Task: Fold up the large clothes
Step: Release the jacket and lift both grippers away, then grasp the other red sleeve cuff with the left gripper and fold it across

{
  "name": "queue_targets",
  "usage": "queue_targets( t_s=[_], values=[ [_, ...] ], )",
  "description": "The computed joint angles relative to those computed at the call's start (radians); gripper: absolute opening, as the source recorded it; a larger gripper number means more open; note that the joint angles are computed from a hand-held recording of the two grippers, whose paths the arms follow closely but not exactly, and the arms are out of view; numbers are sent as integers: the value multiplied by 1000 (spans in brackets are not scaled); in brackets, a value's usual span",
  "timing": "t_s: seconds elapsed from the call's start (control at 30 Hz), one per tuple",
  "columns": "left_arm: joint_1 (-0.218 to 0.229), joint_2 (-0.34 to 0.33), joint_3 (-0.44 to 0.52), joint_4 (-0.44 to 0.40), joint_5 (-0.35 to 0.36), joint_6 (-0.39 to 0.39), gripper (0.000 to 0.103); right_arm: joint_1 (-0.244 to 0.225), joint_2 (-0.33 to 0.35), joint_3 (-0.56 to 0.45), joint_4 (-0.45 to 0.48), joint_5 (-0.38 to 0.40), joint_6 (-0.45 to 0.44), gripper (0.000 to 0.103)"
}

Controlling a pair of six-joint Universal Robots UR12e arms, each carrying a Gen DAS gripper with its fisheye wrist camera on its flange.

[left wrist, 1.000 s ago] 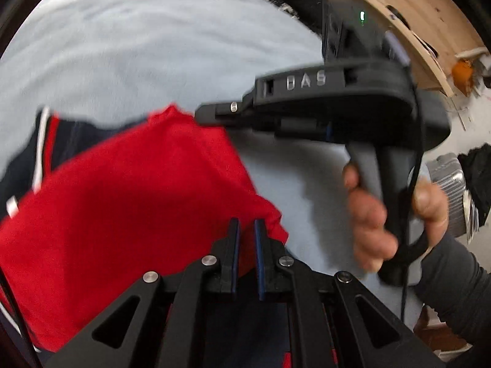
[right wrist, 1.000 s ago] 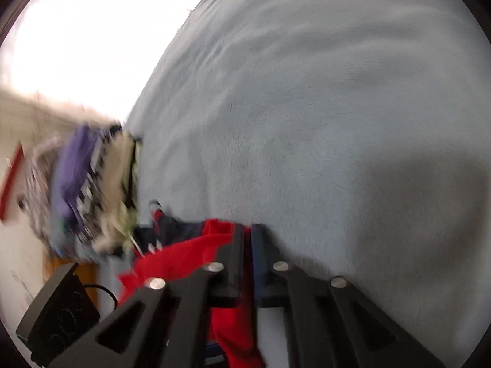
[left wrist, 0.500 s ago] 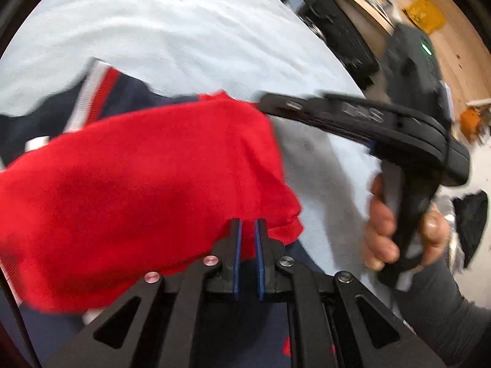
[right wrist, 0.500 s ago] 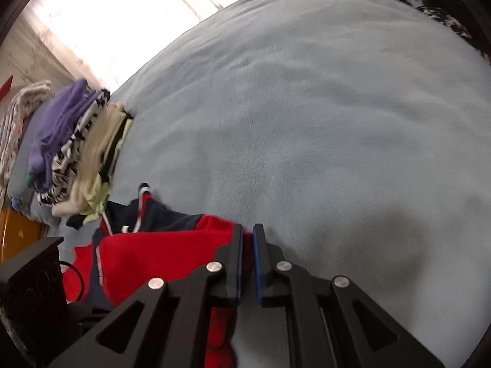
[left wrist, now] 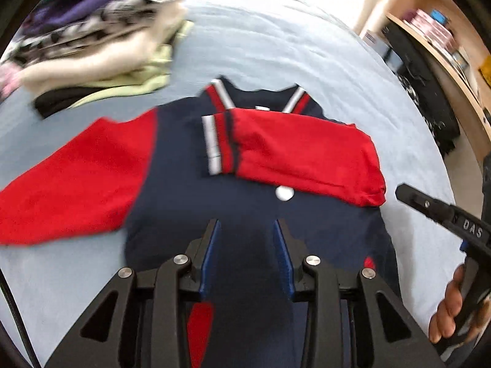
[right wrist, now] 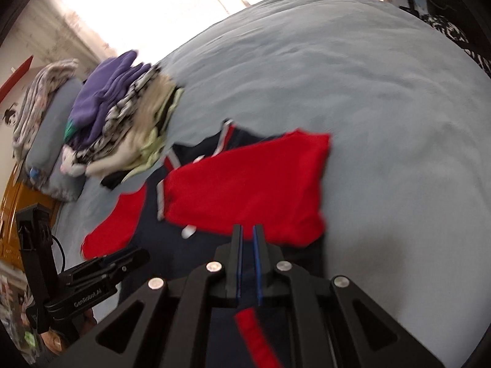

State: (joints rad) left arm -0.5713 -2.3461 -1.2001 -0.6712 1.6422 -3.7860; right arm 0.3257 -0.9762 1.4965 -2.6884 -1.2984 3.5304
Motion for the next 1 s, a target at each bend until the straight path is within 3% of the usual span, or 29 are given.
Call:
queue_targets(
  t_s=[0.2,0.3,0.37,0.47,0.6,0.7,0.83,1.0],
  values=[
    [0,104,-147,55,75,-37,33,51,-26,19,-2,-40,20,7],
    [7,147,-201,56,72,-56,35,75,-30,18,19,-52,19,7],
    [16,171,-242,80,62,-75,47,92,-31,17,16,-73,16,7],
    [17,202,-296,116,110,-108,59,123,-34,22,-24,-135,2,7],
    [25,245,-366,164,160,-156,61,166,-34,23,-103,-223,-71,7],
    [38,276,-424,207,184,-208,62,194,-29,2,-94,-267,-147,7],
    [73,310,-507,295,140,-261,62,208,-16,-27,-54,-226,-163,7],
    [135,314,-597,444,32,-326,61,239,23,-69,-38,-249,-168,7]
  ],
)
